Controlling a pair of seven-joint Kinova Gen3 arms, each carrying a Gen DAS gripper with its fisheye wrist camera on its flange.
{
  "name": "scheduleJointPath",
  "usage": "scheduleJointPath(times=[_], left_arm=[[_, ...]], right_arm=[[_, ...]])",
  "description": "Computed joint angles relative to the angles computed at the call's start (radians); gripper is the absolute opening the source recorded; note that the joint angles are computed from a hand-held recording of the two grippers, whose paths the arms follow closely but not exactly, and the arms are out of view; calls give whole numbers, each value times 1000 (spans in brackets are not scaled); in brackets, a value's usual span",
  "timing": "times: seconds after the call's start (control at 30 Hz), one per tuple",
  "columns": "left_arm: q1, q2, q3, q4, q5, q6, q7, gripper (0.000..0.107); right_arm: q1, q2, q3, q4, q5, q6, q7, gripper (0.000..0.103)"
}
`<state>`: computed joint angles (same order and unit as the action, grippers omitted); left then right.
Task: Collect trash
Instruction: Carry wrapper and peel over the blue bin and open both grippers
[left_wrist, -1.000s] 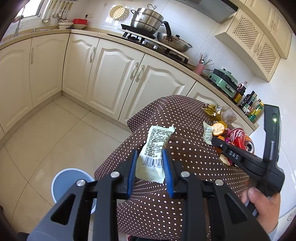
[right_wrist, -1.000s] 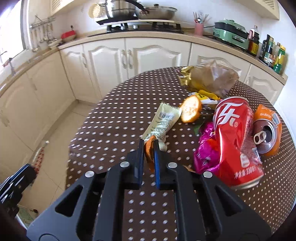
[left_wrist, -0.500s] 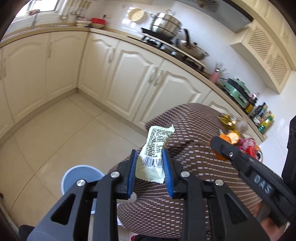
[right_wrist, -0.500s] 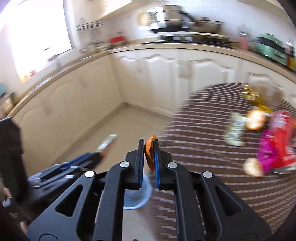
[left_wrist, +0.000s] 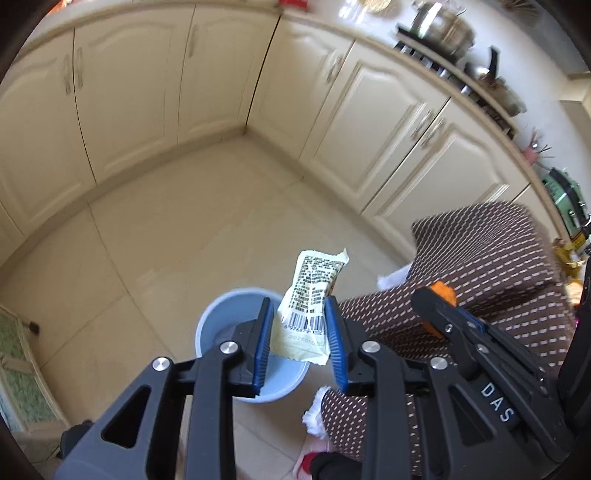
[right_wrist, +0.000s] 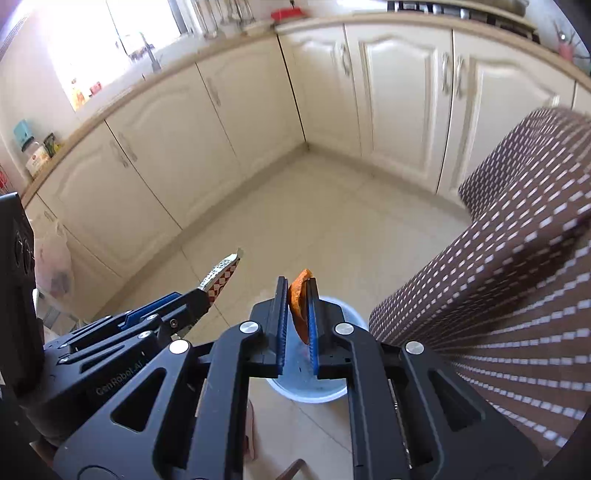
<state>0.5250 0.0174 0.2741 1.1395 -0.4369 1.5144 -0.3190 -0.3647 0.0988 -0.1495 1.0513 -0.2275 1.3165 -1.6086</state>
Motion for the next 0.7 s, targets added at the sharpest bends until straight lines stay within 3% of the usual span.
scheduleJointPath(times=[0.2, 0.7], left_arm=[[-53, 5, -36, 58, 92, -59, -45, 36], [-78, -9, -35, 92, 104, -59, -25, 39]], right_arm=[[7, 43, 1, 26, -22, -12, 3, 10], [3, 44, -4, 58, -34, -38, -1, 11]])
